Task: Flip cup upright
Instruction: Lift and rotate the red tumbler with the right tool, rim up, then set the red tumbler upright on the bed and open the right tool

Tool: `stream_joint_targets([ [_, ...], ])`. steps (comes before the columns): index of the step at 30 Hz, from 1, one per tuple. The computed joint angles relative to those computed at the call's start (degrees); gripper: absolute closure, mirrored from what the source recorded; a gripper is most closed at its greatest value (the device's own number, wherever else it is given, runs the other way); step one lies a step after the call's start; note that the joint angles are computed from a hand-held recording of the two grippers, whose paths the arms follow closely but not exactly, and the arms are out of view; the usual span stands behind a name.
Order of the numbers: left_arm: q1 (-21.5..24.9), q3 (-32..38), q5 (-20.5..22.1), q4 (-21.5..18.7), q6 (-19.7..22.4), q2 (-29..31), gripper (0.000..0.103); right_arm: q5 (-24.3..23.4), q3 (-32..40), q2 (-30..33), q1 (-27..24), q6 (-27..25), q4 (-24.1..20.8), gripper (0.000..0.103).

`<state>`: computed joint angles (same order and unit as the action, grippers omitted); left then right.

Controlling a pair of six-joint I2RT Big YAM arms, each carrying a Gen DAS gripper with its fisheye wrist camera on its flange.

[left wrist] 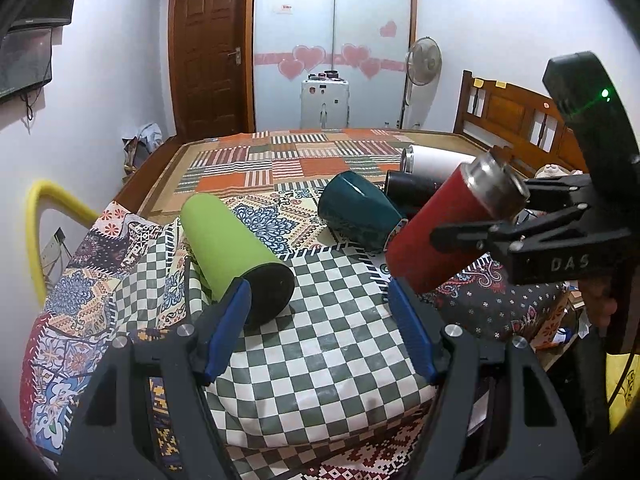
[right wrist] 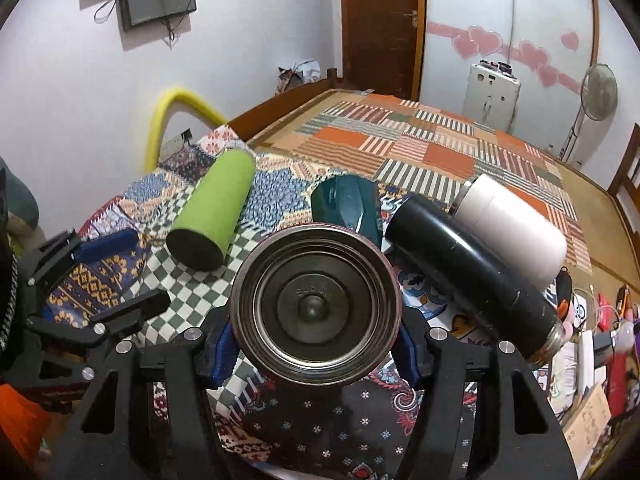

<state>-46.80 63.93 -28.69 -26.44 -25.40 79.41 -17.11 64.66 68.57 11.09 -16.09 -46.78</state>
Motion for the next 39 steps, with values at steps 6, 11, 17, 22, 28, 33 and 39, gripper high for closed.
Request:
stream_joint_targets([
  [6,0.4,-0.3,0.7,0.1,-0.5,0.2,0.032,1.0,0.1,1.3,0.8,-1.3,-1.5,0.044],
  [11,1.0,-0.6,1.3,0.5,-1.1,0.5,0.032,1.8,0.6,1.8,1.4,-1.6,-0.8,0.044],
  [17,1.7,-0.9,2.0,0.7,-1.5,0.6,0.032,1.6,1.1,3.2,1.8,-0.5,0.9,0.044],
  [22,2.0,-1.1,2.0,0.8,-1.6,0.5,0.032,1.7,0.9,3.4,2.2,-0.4,1.9,0.043],
  [28,1.6,-0.5,1.0,0.6,-1.5,0.2,0.032,-0.6,0.8,2.8,1.0,-0.1,1.0,0.042],
  [33,-0.4,0.5,-1.9,0.4,-1.3,-1.5,0.032,-1.9,-1.5,-1.9,-0.3,0.0,2.1,0.041],
  [39,-5.6,1.8,-10.9,1.8,1.0,-3.9,0.032,-3.8,-5.1,-10.8,-3.2,3.0,6.4,0.04],
])
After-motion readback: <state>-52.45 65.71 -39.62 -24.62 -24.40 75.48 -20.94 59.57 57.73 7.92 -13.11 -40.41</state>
